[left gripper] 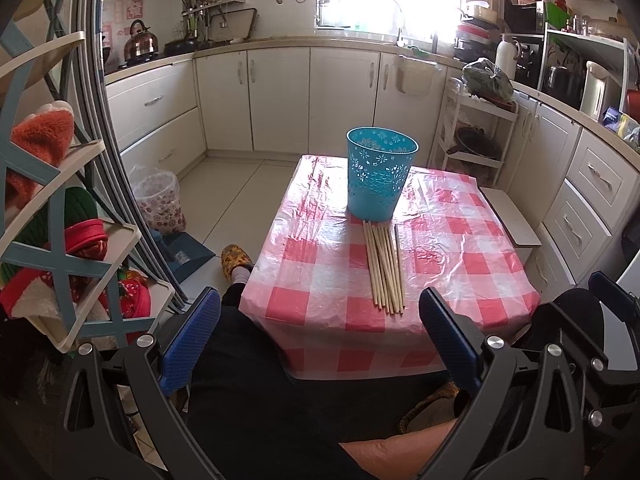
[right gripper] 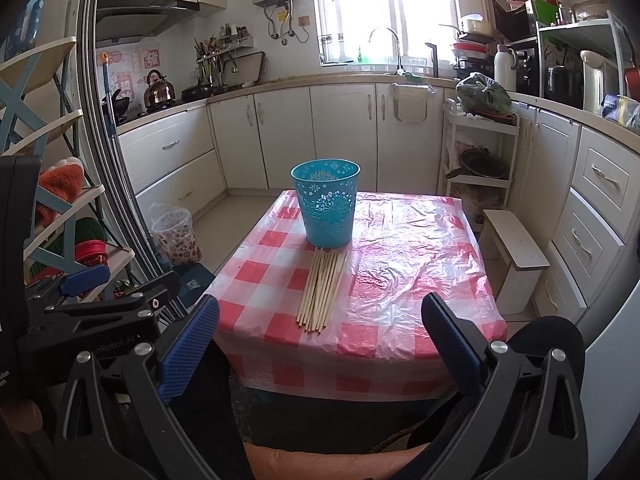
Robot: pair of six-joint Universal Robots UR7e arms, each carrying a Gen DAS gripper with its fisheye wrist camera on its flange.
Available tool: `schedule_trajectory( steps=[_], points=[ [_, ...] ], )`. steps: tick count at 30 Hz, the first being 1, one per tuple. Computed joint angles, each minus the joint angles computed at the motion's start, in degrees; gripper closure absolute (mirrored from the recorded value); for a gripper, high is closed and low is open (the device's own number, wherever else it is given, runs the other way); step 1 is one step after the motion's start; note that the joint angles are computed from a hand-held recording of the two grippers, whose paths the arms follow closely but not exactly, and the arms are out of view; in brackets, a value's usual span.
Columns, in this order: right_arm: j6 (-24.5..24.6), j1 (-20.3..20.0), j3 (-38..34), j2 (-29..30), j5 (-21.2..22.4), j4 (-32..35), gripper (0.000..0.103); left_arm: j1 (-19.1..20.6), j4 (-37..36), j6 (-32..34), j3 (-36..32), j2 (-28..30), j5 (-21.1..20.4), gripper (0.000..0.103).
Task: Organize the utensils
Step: 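Move both tools toward the wooden chopsticks beside the teal basket, then close the left tool on one wooden chopstick from the bundle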
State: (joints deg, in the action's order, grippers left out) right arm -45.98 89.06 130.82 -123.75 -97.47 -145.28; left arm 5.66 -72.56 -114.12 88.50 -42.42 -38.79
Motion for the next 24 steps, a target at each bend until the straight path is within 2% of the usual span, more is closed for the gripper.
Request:
schedule_trajectory(
  steps=[3, 8, 10, 12, 13, 14, 16, 19, 24],
  points=[
    [0.73, -1.62, -0.59, 2.85, 1.73, -1.81, 0.006, 1.08, -2.96, 1.28, 1.58, -0.72, -0.20, 0.008],
    [2.04, -2.74, -3.50, 11.47, -0.70, -2.77, 0.007, 4.09, -5.67, 3.55, 3.41, -1.19, -0.22, 0.008],
    [2.49, -3.17, -5.04, 16.44, -2.40, -3.63, 0.017, 5.66, -8.39, 5.95, 4.29, -1.30, 0.10, 0.008],
    [3.48, -3.66, -7.19, 21.98, -4.41, -4.04, 0.036, 7.04, -8.90, 7.18, 4.39, -0.89, 1.32, 0.008],
    [3.44, -4.16, -8.11, 24.39, -4.61, -4.71, 0.040, 7.88, -9.72, 8.00, 4.39, -0.70, 1.51, 0.008],
    [3.75, -4.52, -9.32, 26.99, -5.25, -5.13, 0.048, 8.72, -10.51, 8.83, 4.22, -0.39, 1.58, 0.008],
    [6.12, -5.25, -11.82, 31.55, -6.38, -4.57, 0.059, 10.38, -12.40, 10.40, 4.15, 0.16, 2.54, 0.008],
    [8.63, -5.69, -14.35, 35.96, -6.91, -4.02, 0.067, 13.39, -17.86, 14.07, 4.85, 0.49, 2.52, 0.008],
    [8.22, -5.19, -17.07, 41.72, -8.38, -7.66, 0.074, 17.94, -25.32, 19.13, 5.38, 1.61, 2.60, 0.008]
  ],
)
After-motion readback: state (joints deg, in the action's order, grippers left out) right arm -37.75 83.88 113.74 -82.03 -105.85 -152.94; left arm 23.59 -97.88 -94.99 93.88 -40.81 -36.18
